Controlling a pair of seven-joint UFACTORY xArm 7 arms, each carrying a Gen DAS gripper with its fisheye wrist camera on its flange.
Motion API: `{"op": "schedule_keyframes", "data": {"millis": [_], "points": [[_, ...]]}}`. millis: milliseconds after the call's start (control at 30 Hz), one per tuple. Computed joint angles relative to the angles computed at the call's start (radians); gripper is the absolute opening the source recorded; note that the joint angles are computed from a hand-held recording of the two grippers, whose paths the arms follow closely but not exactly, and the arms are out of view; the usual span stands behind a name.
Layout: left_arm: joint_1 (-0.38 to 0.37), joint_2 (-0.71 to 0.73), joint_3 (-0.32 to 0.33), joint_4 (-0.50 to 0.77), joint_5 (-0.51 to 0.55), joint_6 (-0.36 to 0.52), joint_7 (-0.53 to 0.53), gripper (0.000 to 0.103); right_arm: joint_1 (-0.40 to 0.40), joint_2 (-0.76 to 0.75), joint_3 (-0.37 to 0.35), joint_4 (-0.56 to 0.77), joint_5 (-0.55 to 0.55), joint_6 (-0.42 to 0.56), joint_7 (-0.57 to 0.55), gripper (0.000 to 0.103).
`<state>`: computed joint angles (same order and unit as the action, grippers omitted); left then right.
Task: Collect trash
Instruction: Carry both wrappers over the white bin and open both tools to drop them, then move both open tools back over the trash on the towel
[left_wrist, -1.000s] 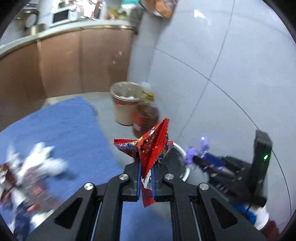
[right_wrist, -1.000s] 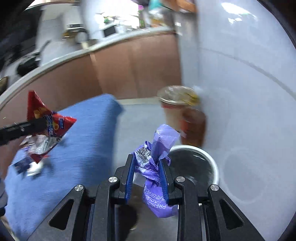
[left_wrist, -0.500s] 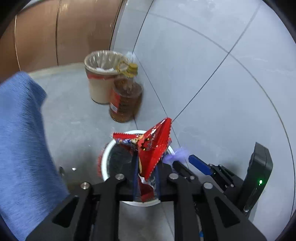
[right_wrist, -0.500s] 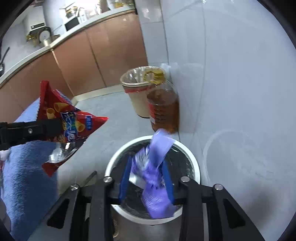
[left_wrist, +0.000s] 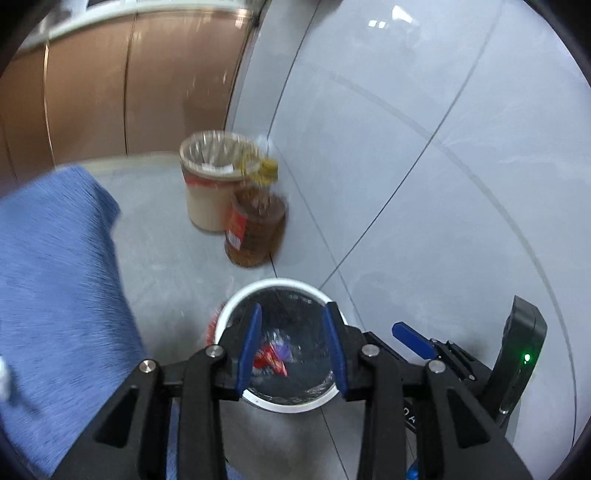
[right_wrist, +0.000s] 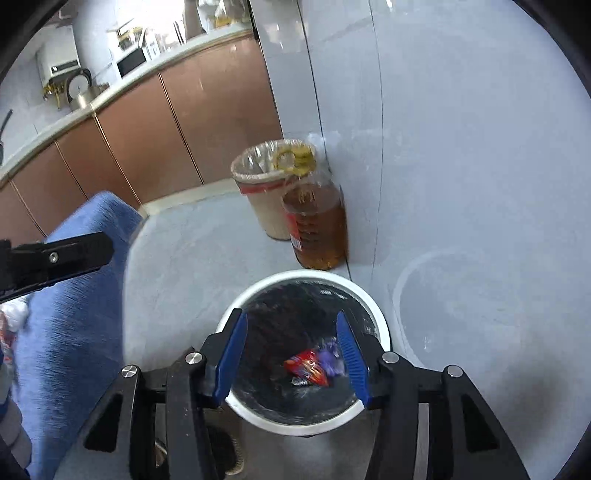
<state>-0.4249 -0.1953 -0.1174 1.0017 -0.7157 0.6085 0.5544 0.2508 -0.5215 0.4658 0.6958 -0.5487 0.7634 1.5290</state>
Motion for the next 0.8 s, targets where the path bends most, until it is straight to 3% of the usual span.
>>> {"op": "schedule_keyframes", "data": {"millis": [167, 433, 800], "points": [[-0.006, -0.197, 0.034, -0.111, -0.001, -0.061, 0.037, 0.033, 0.003, -0.006, 0.064, 0.110, -0.041, 0.078, 0.003, 0.049], [0.026, -0.466, 0.146, -0.198, 0.128, 0.020, -0.002, 0.043, 0.011, 0.056, 0.173, 0.340, -0.151, 0.183, -0.030, 0.050], [0.152, -0.704, 0.329, -0.234, 0.264, 0.164, 0.006, 0.043, 0.101, 0.293, 0.309, 0.678, -0.372, 0.323, -0.088, 0.050]]}}
